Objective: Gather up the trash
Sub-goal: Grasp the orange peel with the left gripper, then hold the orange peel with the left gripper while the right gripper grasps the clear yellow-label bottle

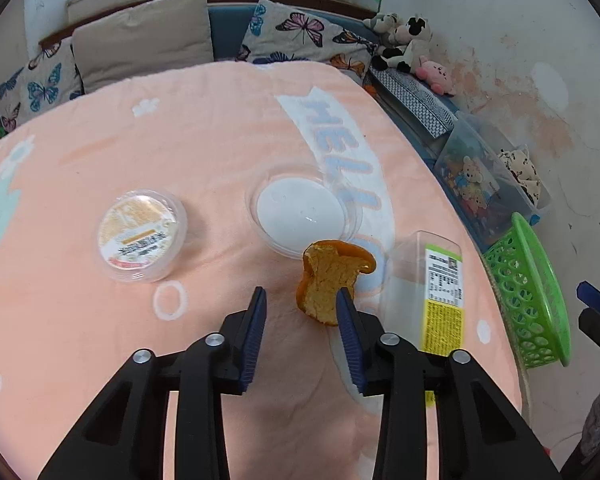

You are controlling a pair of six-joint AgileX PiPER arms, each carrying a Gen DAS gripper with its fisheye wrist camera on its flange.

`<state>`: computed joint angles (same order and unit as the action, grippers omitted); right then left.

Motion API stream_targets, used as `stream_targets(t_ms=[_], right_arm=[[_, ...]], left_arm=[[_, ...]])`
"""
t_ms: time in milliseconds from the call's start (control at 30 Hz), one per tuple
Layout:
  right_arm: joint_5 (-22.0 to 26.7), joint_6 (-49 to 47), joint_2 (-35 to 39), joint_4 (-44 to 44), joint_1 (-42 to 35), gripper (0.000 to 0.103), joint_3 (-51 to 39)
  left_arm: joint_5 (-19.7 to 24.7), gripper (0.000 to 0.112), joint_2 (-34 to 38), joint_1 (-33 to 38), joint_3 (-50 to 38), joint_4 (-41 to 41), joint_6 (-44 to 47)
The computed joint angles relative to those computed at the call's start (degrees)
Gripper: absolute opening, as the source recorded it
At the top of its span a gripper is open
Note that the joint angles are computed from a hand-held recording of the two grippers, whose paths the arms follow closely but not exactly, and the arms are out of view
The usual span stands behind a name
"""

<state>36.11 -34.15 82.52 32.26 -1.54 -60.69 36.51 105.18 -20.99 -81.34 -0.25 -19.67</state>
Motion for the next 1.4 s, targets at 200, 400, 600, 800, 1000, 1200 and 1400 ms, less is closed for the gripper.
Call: stream_targets(t_ms=[200,400,600,800,1000,1200,1400], right_arm=[[-0.2,1.6,1.8,-1.1,1.6,0.071,-1.4],[-0.4,4.3,4.0,-3.2,4.2,0.071,-3.5],[0.9,6.3,6.5,-2.8,6.7,0.071,-6.3],[3.2,9.0,9.9,-2.4,9.6,0.071,-10.4],[3.7,14.5,13.7,-5.6,14.5,0.071,-15.7],[5.9,22.8,18.7,-11.3,18.1,0.070,-22.5],[12.9,35.0,27.1,-18.5,19.6,0.070,-33.1]], left_arm=[[-0.5,0.025,3.6,0.7,-2.8,-3.0,3.2],[-1.3,0.014,5.5,1.0,-3.8,-5.5,5.5],[-2.6,0.008,4.9,1.4,-2.4,-6.9,6.9],[-4.6,0.007,0.9,2.3,1.9,-7.2,7.0],[-5.7,0.007,-4.1,3.3,6.1,-5.5,6.6],[-6.4,0.007,-8.9,5.3,9.4,-6.0,8.1],[-7.8,0.007,-12.6,6.9,12.3,-6.6,9.8]])
